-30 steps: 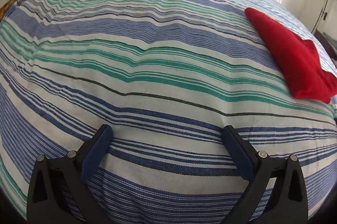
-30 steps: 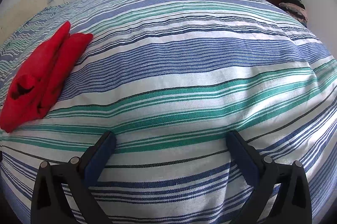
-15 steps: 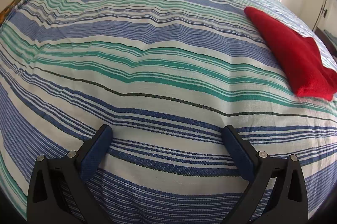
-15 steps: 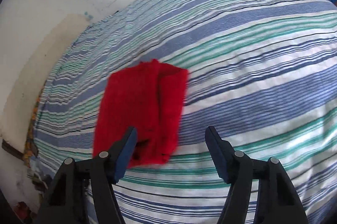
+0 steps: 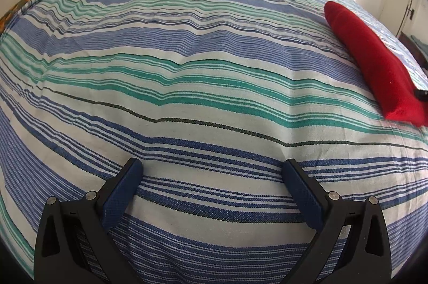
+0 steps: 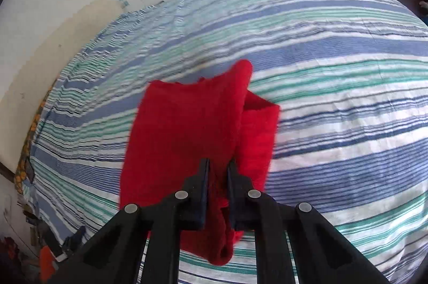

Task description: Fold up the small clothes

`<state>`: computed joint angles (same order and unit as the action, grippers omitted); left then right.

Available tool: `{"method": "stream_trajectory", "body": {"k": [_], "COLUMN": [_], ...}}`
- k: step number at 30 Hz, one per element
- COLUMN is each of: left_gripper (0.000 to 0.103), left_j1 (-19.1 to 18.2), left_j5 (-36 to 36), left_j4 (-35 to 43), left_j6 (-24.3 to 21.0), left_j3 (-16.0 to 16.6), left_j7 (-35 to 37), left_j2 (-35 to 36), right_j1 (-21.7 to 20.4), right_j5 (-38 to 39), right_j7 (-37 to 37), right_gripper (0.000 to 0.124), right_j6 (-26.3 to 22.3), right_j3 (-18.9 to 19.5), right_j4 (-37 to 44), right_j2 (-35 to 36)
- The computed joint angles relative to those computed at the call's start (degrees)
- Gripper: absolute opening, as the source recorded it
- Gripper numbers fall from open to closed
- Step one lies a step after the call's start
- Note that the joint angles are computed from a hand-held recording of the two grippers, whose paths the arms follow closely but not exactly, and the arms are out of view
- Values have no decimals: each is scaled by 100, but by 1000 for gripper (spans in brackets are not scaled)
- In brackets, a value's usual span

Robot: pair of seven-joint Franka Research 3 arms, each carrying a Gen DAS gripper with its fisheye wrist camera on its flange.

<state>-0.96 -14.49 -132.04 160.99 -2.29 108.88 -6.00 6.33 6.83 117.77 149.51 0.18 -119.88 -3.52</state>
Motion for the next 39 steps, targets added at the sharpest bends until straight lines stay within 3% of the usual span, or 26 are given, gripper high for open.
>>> {"method": "stream_trajectory", "body": {"k": [2, 5, 10, 14, 18, 22, 24, 28, 34, 39], "left_gripper": [102, 102, 102, 102, 102, 102, 102, 102, 102, 102], "left_j1": [-16, -8, -2, -15, -17, 9, 21, 7, 11, 8], "left_j5": [-121, -136, 27, 18, -17, 15, 100, 58, 77, 62], "left_j4": [18, 0, -43, -38, 33, 32, 22, 45, 46, 52], "left_j6": [-53, -33, 53, 25, -88, -71, -43, -86, -83, -87], "left_j3": [28, 18, -15, -4, 13, -11, -31, -19, -25, -23], "left_j7": [97, 113, -38, -41, 13, 14, -55, -31, -52, -41], "left_j2": [-8, -17, -24, -30, -6, 8, 8, 12, 12, 16], "right_j1": [-4, -12, -80, 556, 271, 206, 76, -298, -315, -344], "right_j5": [193, 249, -666, 787, 221, -128, -545, -1391, -1144, -964], "right_j7": [-192, -204, 106, -1273, -691, -101, 186, 890, 1400, 1508], "right_gripper": [15, 36, 38, 38, 38, 39, 55, 65, 65, 67], "right_j6": [-97, 71, 506, 1085, 19, 616, 674, 618, 414, 564], "right_j3": [-42, -54, 132, -25, 278, 398, 579, 1002, 1006, 1070], "right_j4": [-16, -67, -343, -808, -659, -1084, -1274, -1849, -2751, -3051], "right_j2": [115, 53, -588, -927, -417, -858, -1171, -1841, -2594, -2766]}}
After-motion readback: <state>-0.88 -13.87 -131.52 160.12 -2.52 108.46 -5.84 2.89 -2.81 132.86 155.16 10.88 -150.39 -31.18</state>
